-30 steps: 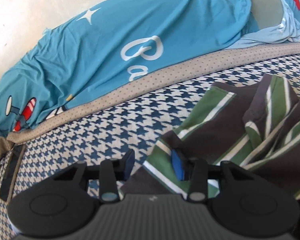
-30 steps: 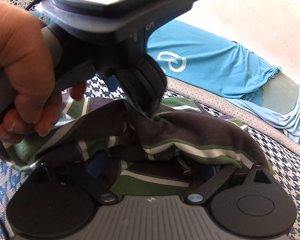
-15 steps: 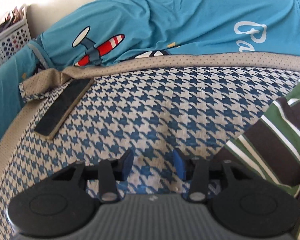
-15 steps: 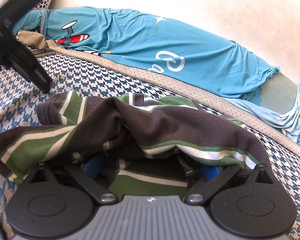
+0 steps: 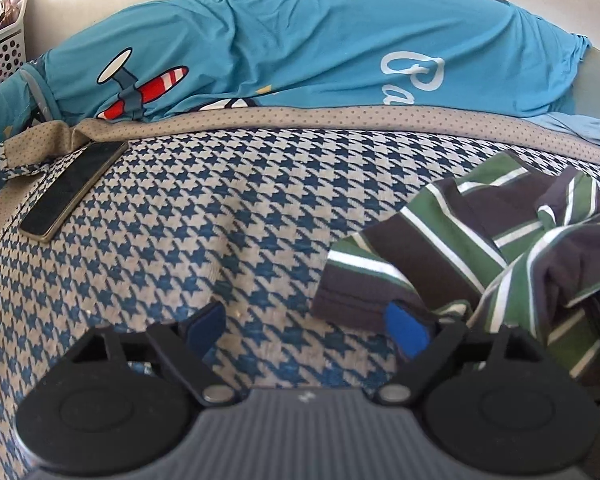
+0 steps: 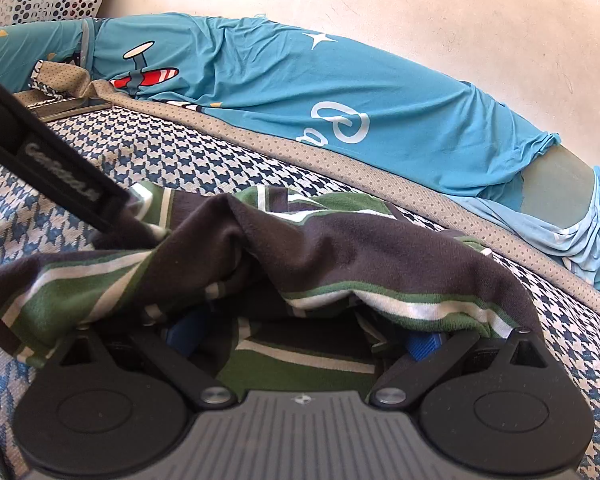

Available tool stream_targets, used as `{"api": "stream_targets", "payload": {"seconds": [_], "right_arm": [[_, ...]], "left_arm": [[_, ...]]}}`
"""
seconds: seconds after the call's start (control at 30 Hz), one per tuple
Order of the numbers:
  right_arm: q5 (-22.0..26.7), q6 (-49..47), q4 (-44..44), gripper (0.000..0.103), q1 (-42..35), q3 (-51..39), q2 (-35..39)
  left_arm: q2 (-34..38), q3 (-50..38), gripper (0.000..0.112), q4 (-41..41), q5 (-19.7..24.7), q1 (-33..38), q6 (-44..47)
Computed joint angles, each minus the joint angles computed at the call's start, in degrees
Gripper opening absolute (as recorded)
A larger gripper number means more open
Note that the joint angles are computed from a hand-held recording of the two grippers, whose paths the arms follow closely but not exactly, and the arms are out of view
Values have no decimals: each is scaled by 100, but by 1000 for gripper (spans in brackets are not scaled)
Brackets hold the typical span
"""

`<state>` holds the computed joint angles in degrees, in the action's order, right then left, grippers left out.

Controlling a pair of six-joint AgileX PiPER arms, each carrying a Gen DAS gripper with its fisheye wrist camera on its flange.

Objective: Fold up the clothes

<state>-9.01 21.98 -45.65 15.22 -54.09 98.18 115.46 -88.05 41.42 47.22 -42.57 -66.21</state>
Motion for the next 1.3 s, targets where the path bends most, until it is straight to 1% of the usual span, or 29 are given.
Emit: {"api": "stream_targets", "payload": {"seconds": [0.17, 0.4, 0.73, 1.1, 1.3], "right_arm": [[-11, -17, 11, 99, -8, 3, 6], [-15, -67, 62, 99, -9, 10, 6], [-16, -110, 108, 99, -7, 19, 1], [-14, -129, 128, 99, -5, 16, 4], [-9, -106, 111, 99, 0, 11, 6]], "left_arm": [[386, -540, 95, 110, 343, -87, 145], [701, -966, 99, 245, 662, -116, 344], [865, -1145, 103, 285, 757, -122, 349], [851, -1093, 103, 356, 626, -115, 301], [701, -884, 103, 372, 128, -100, 323]]}}
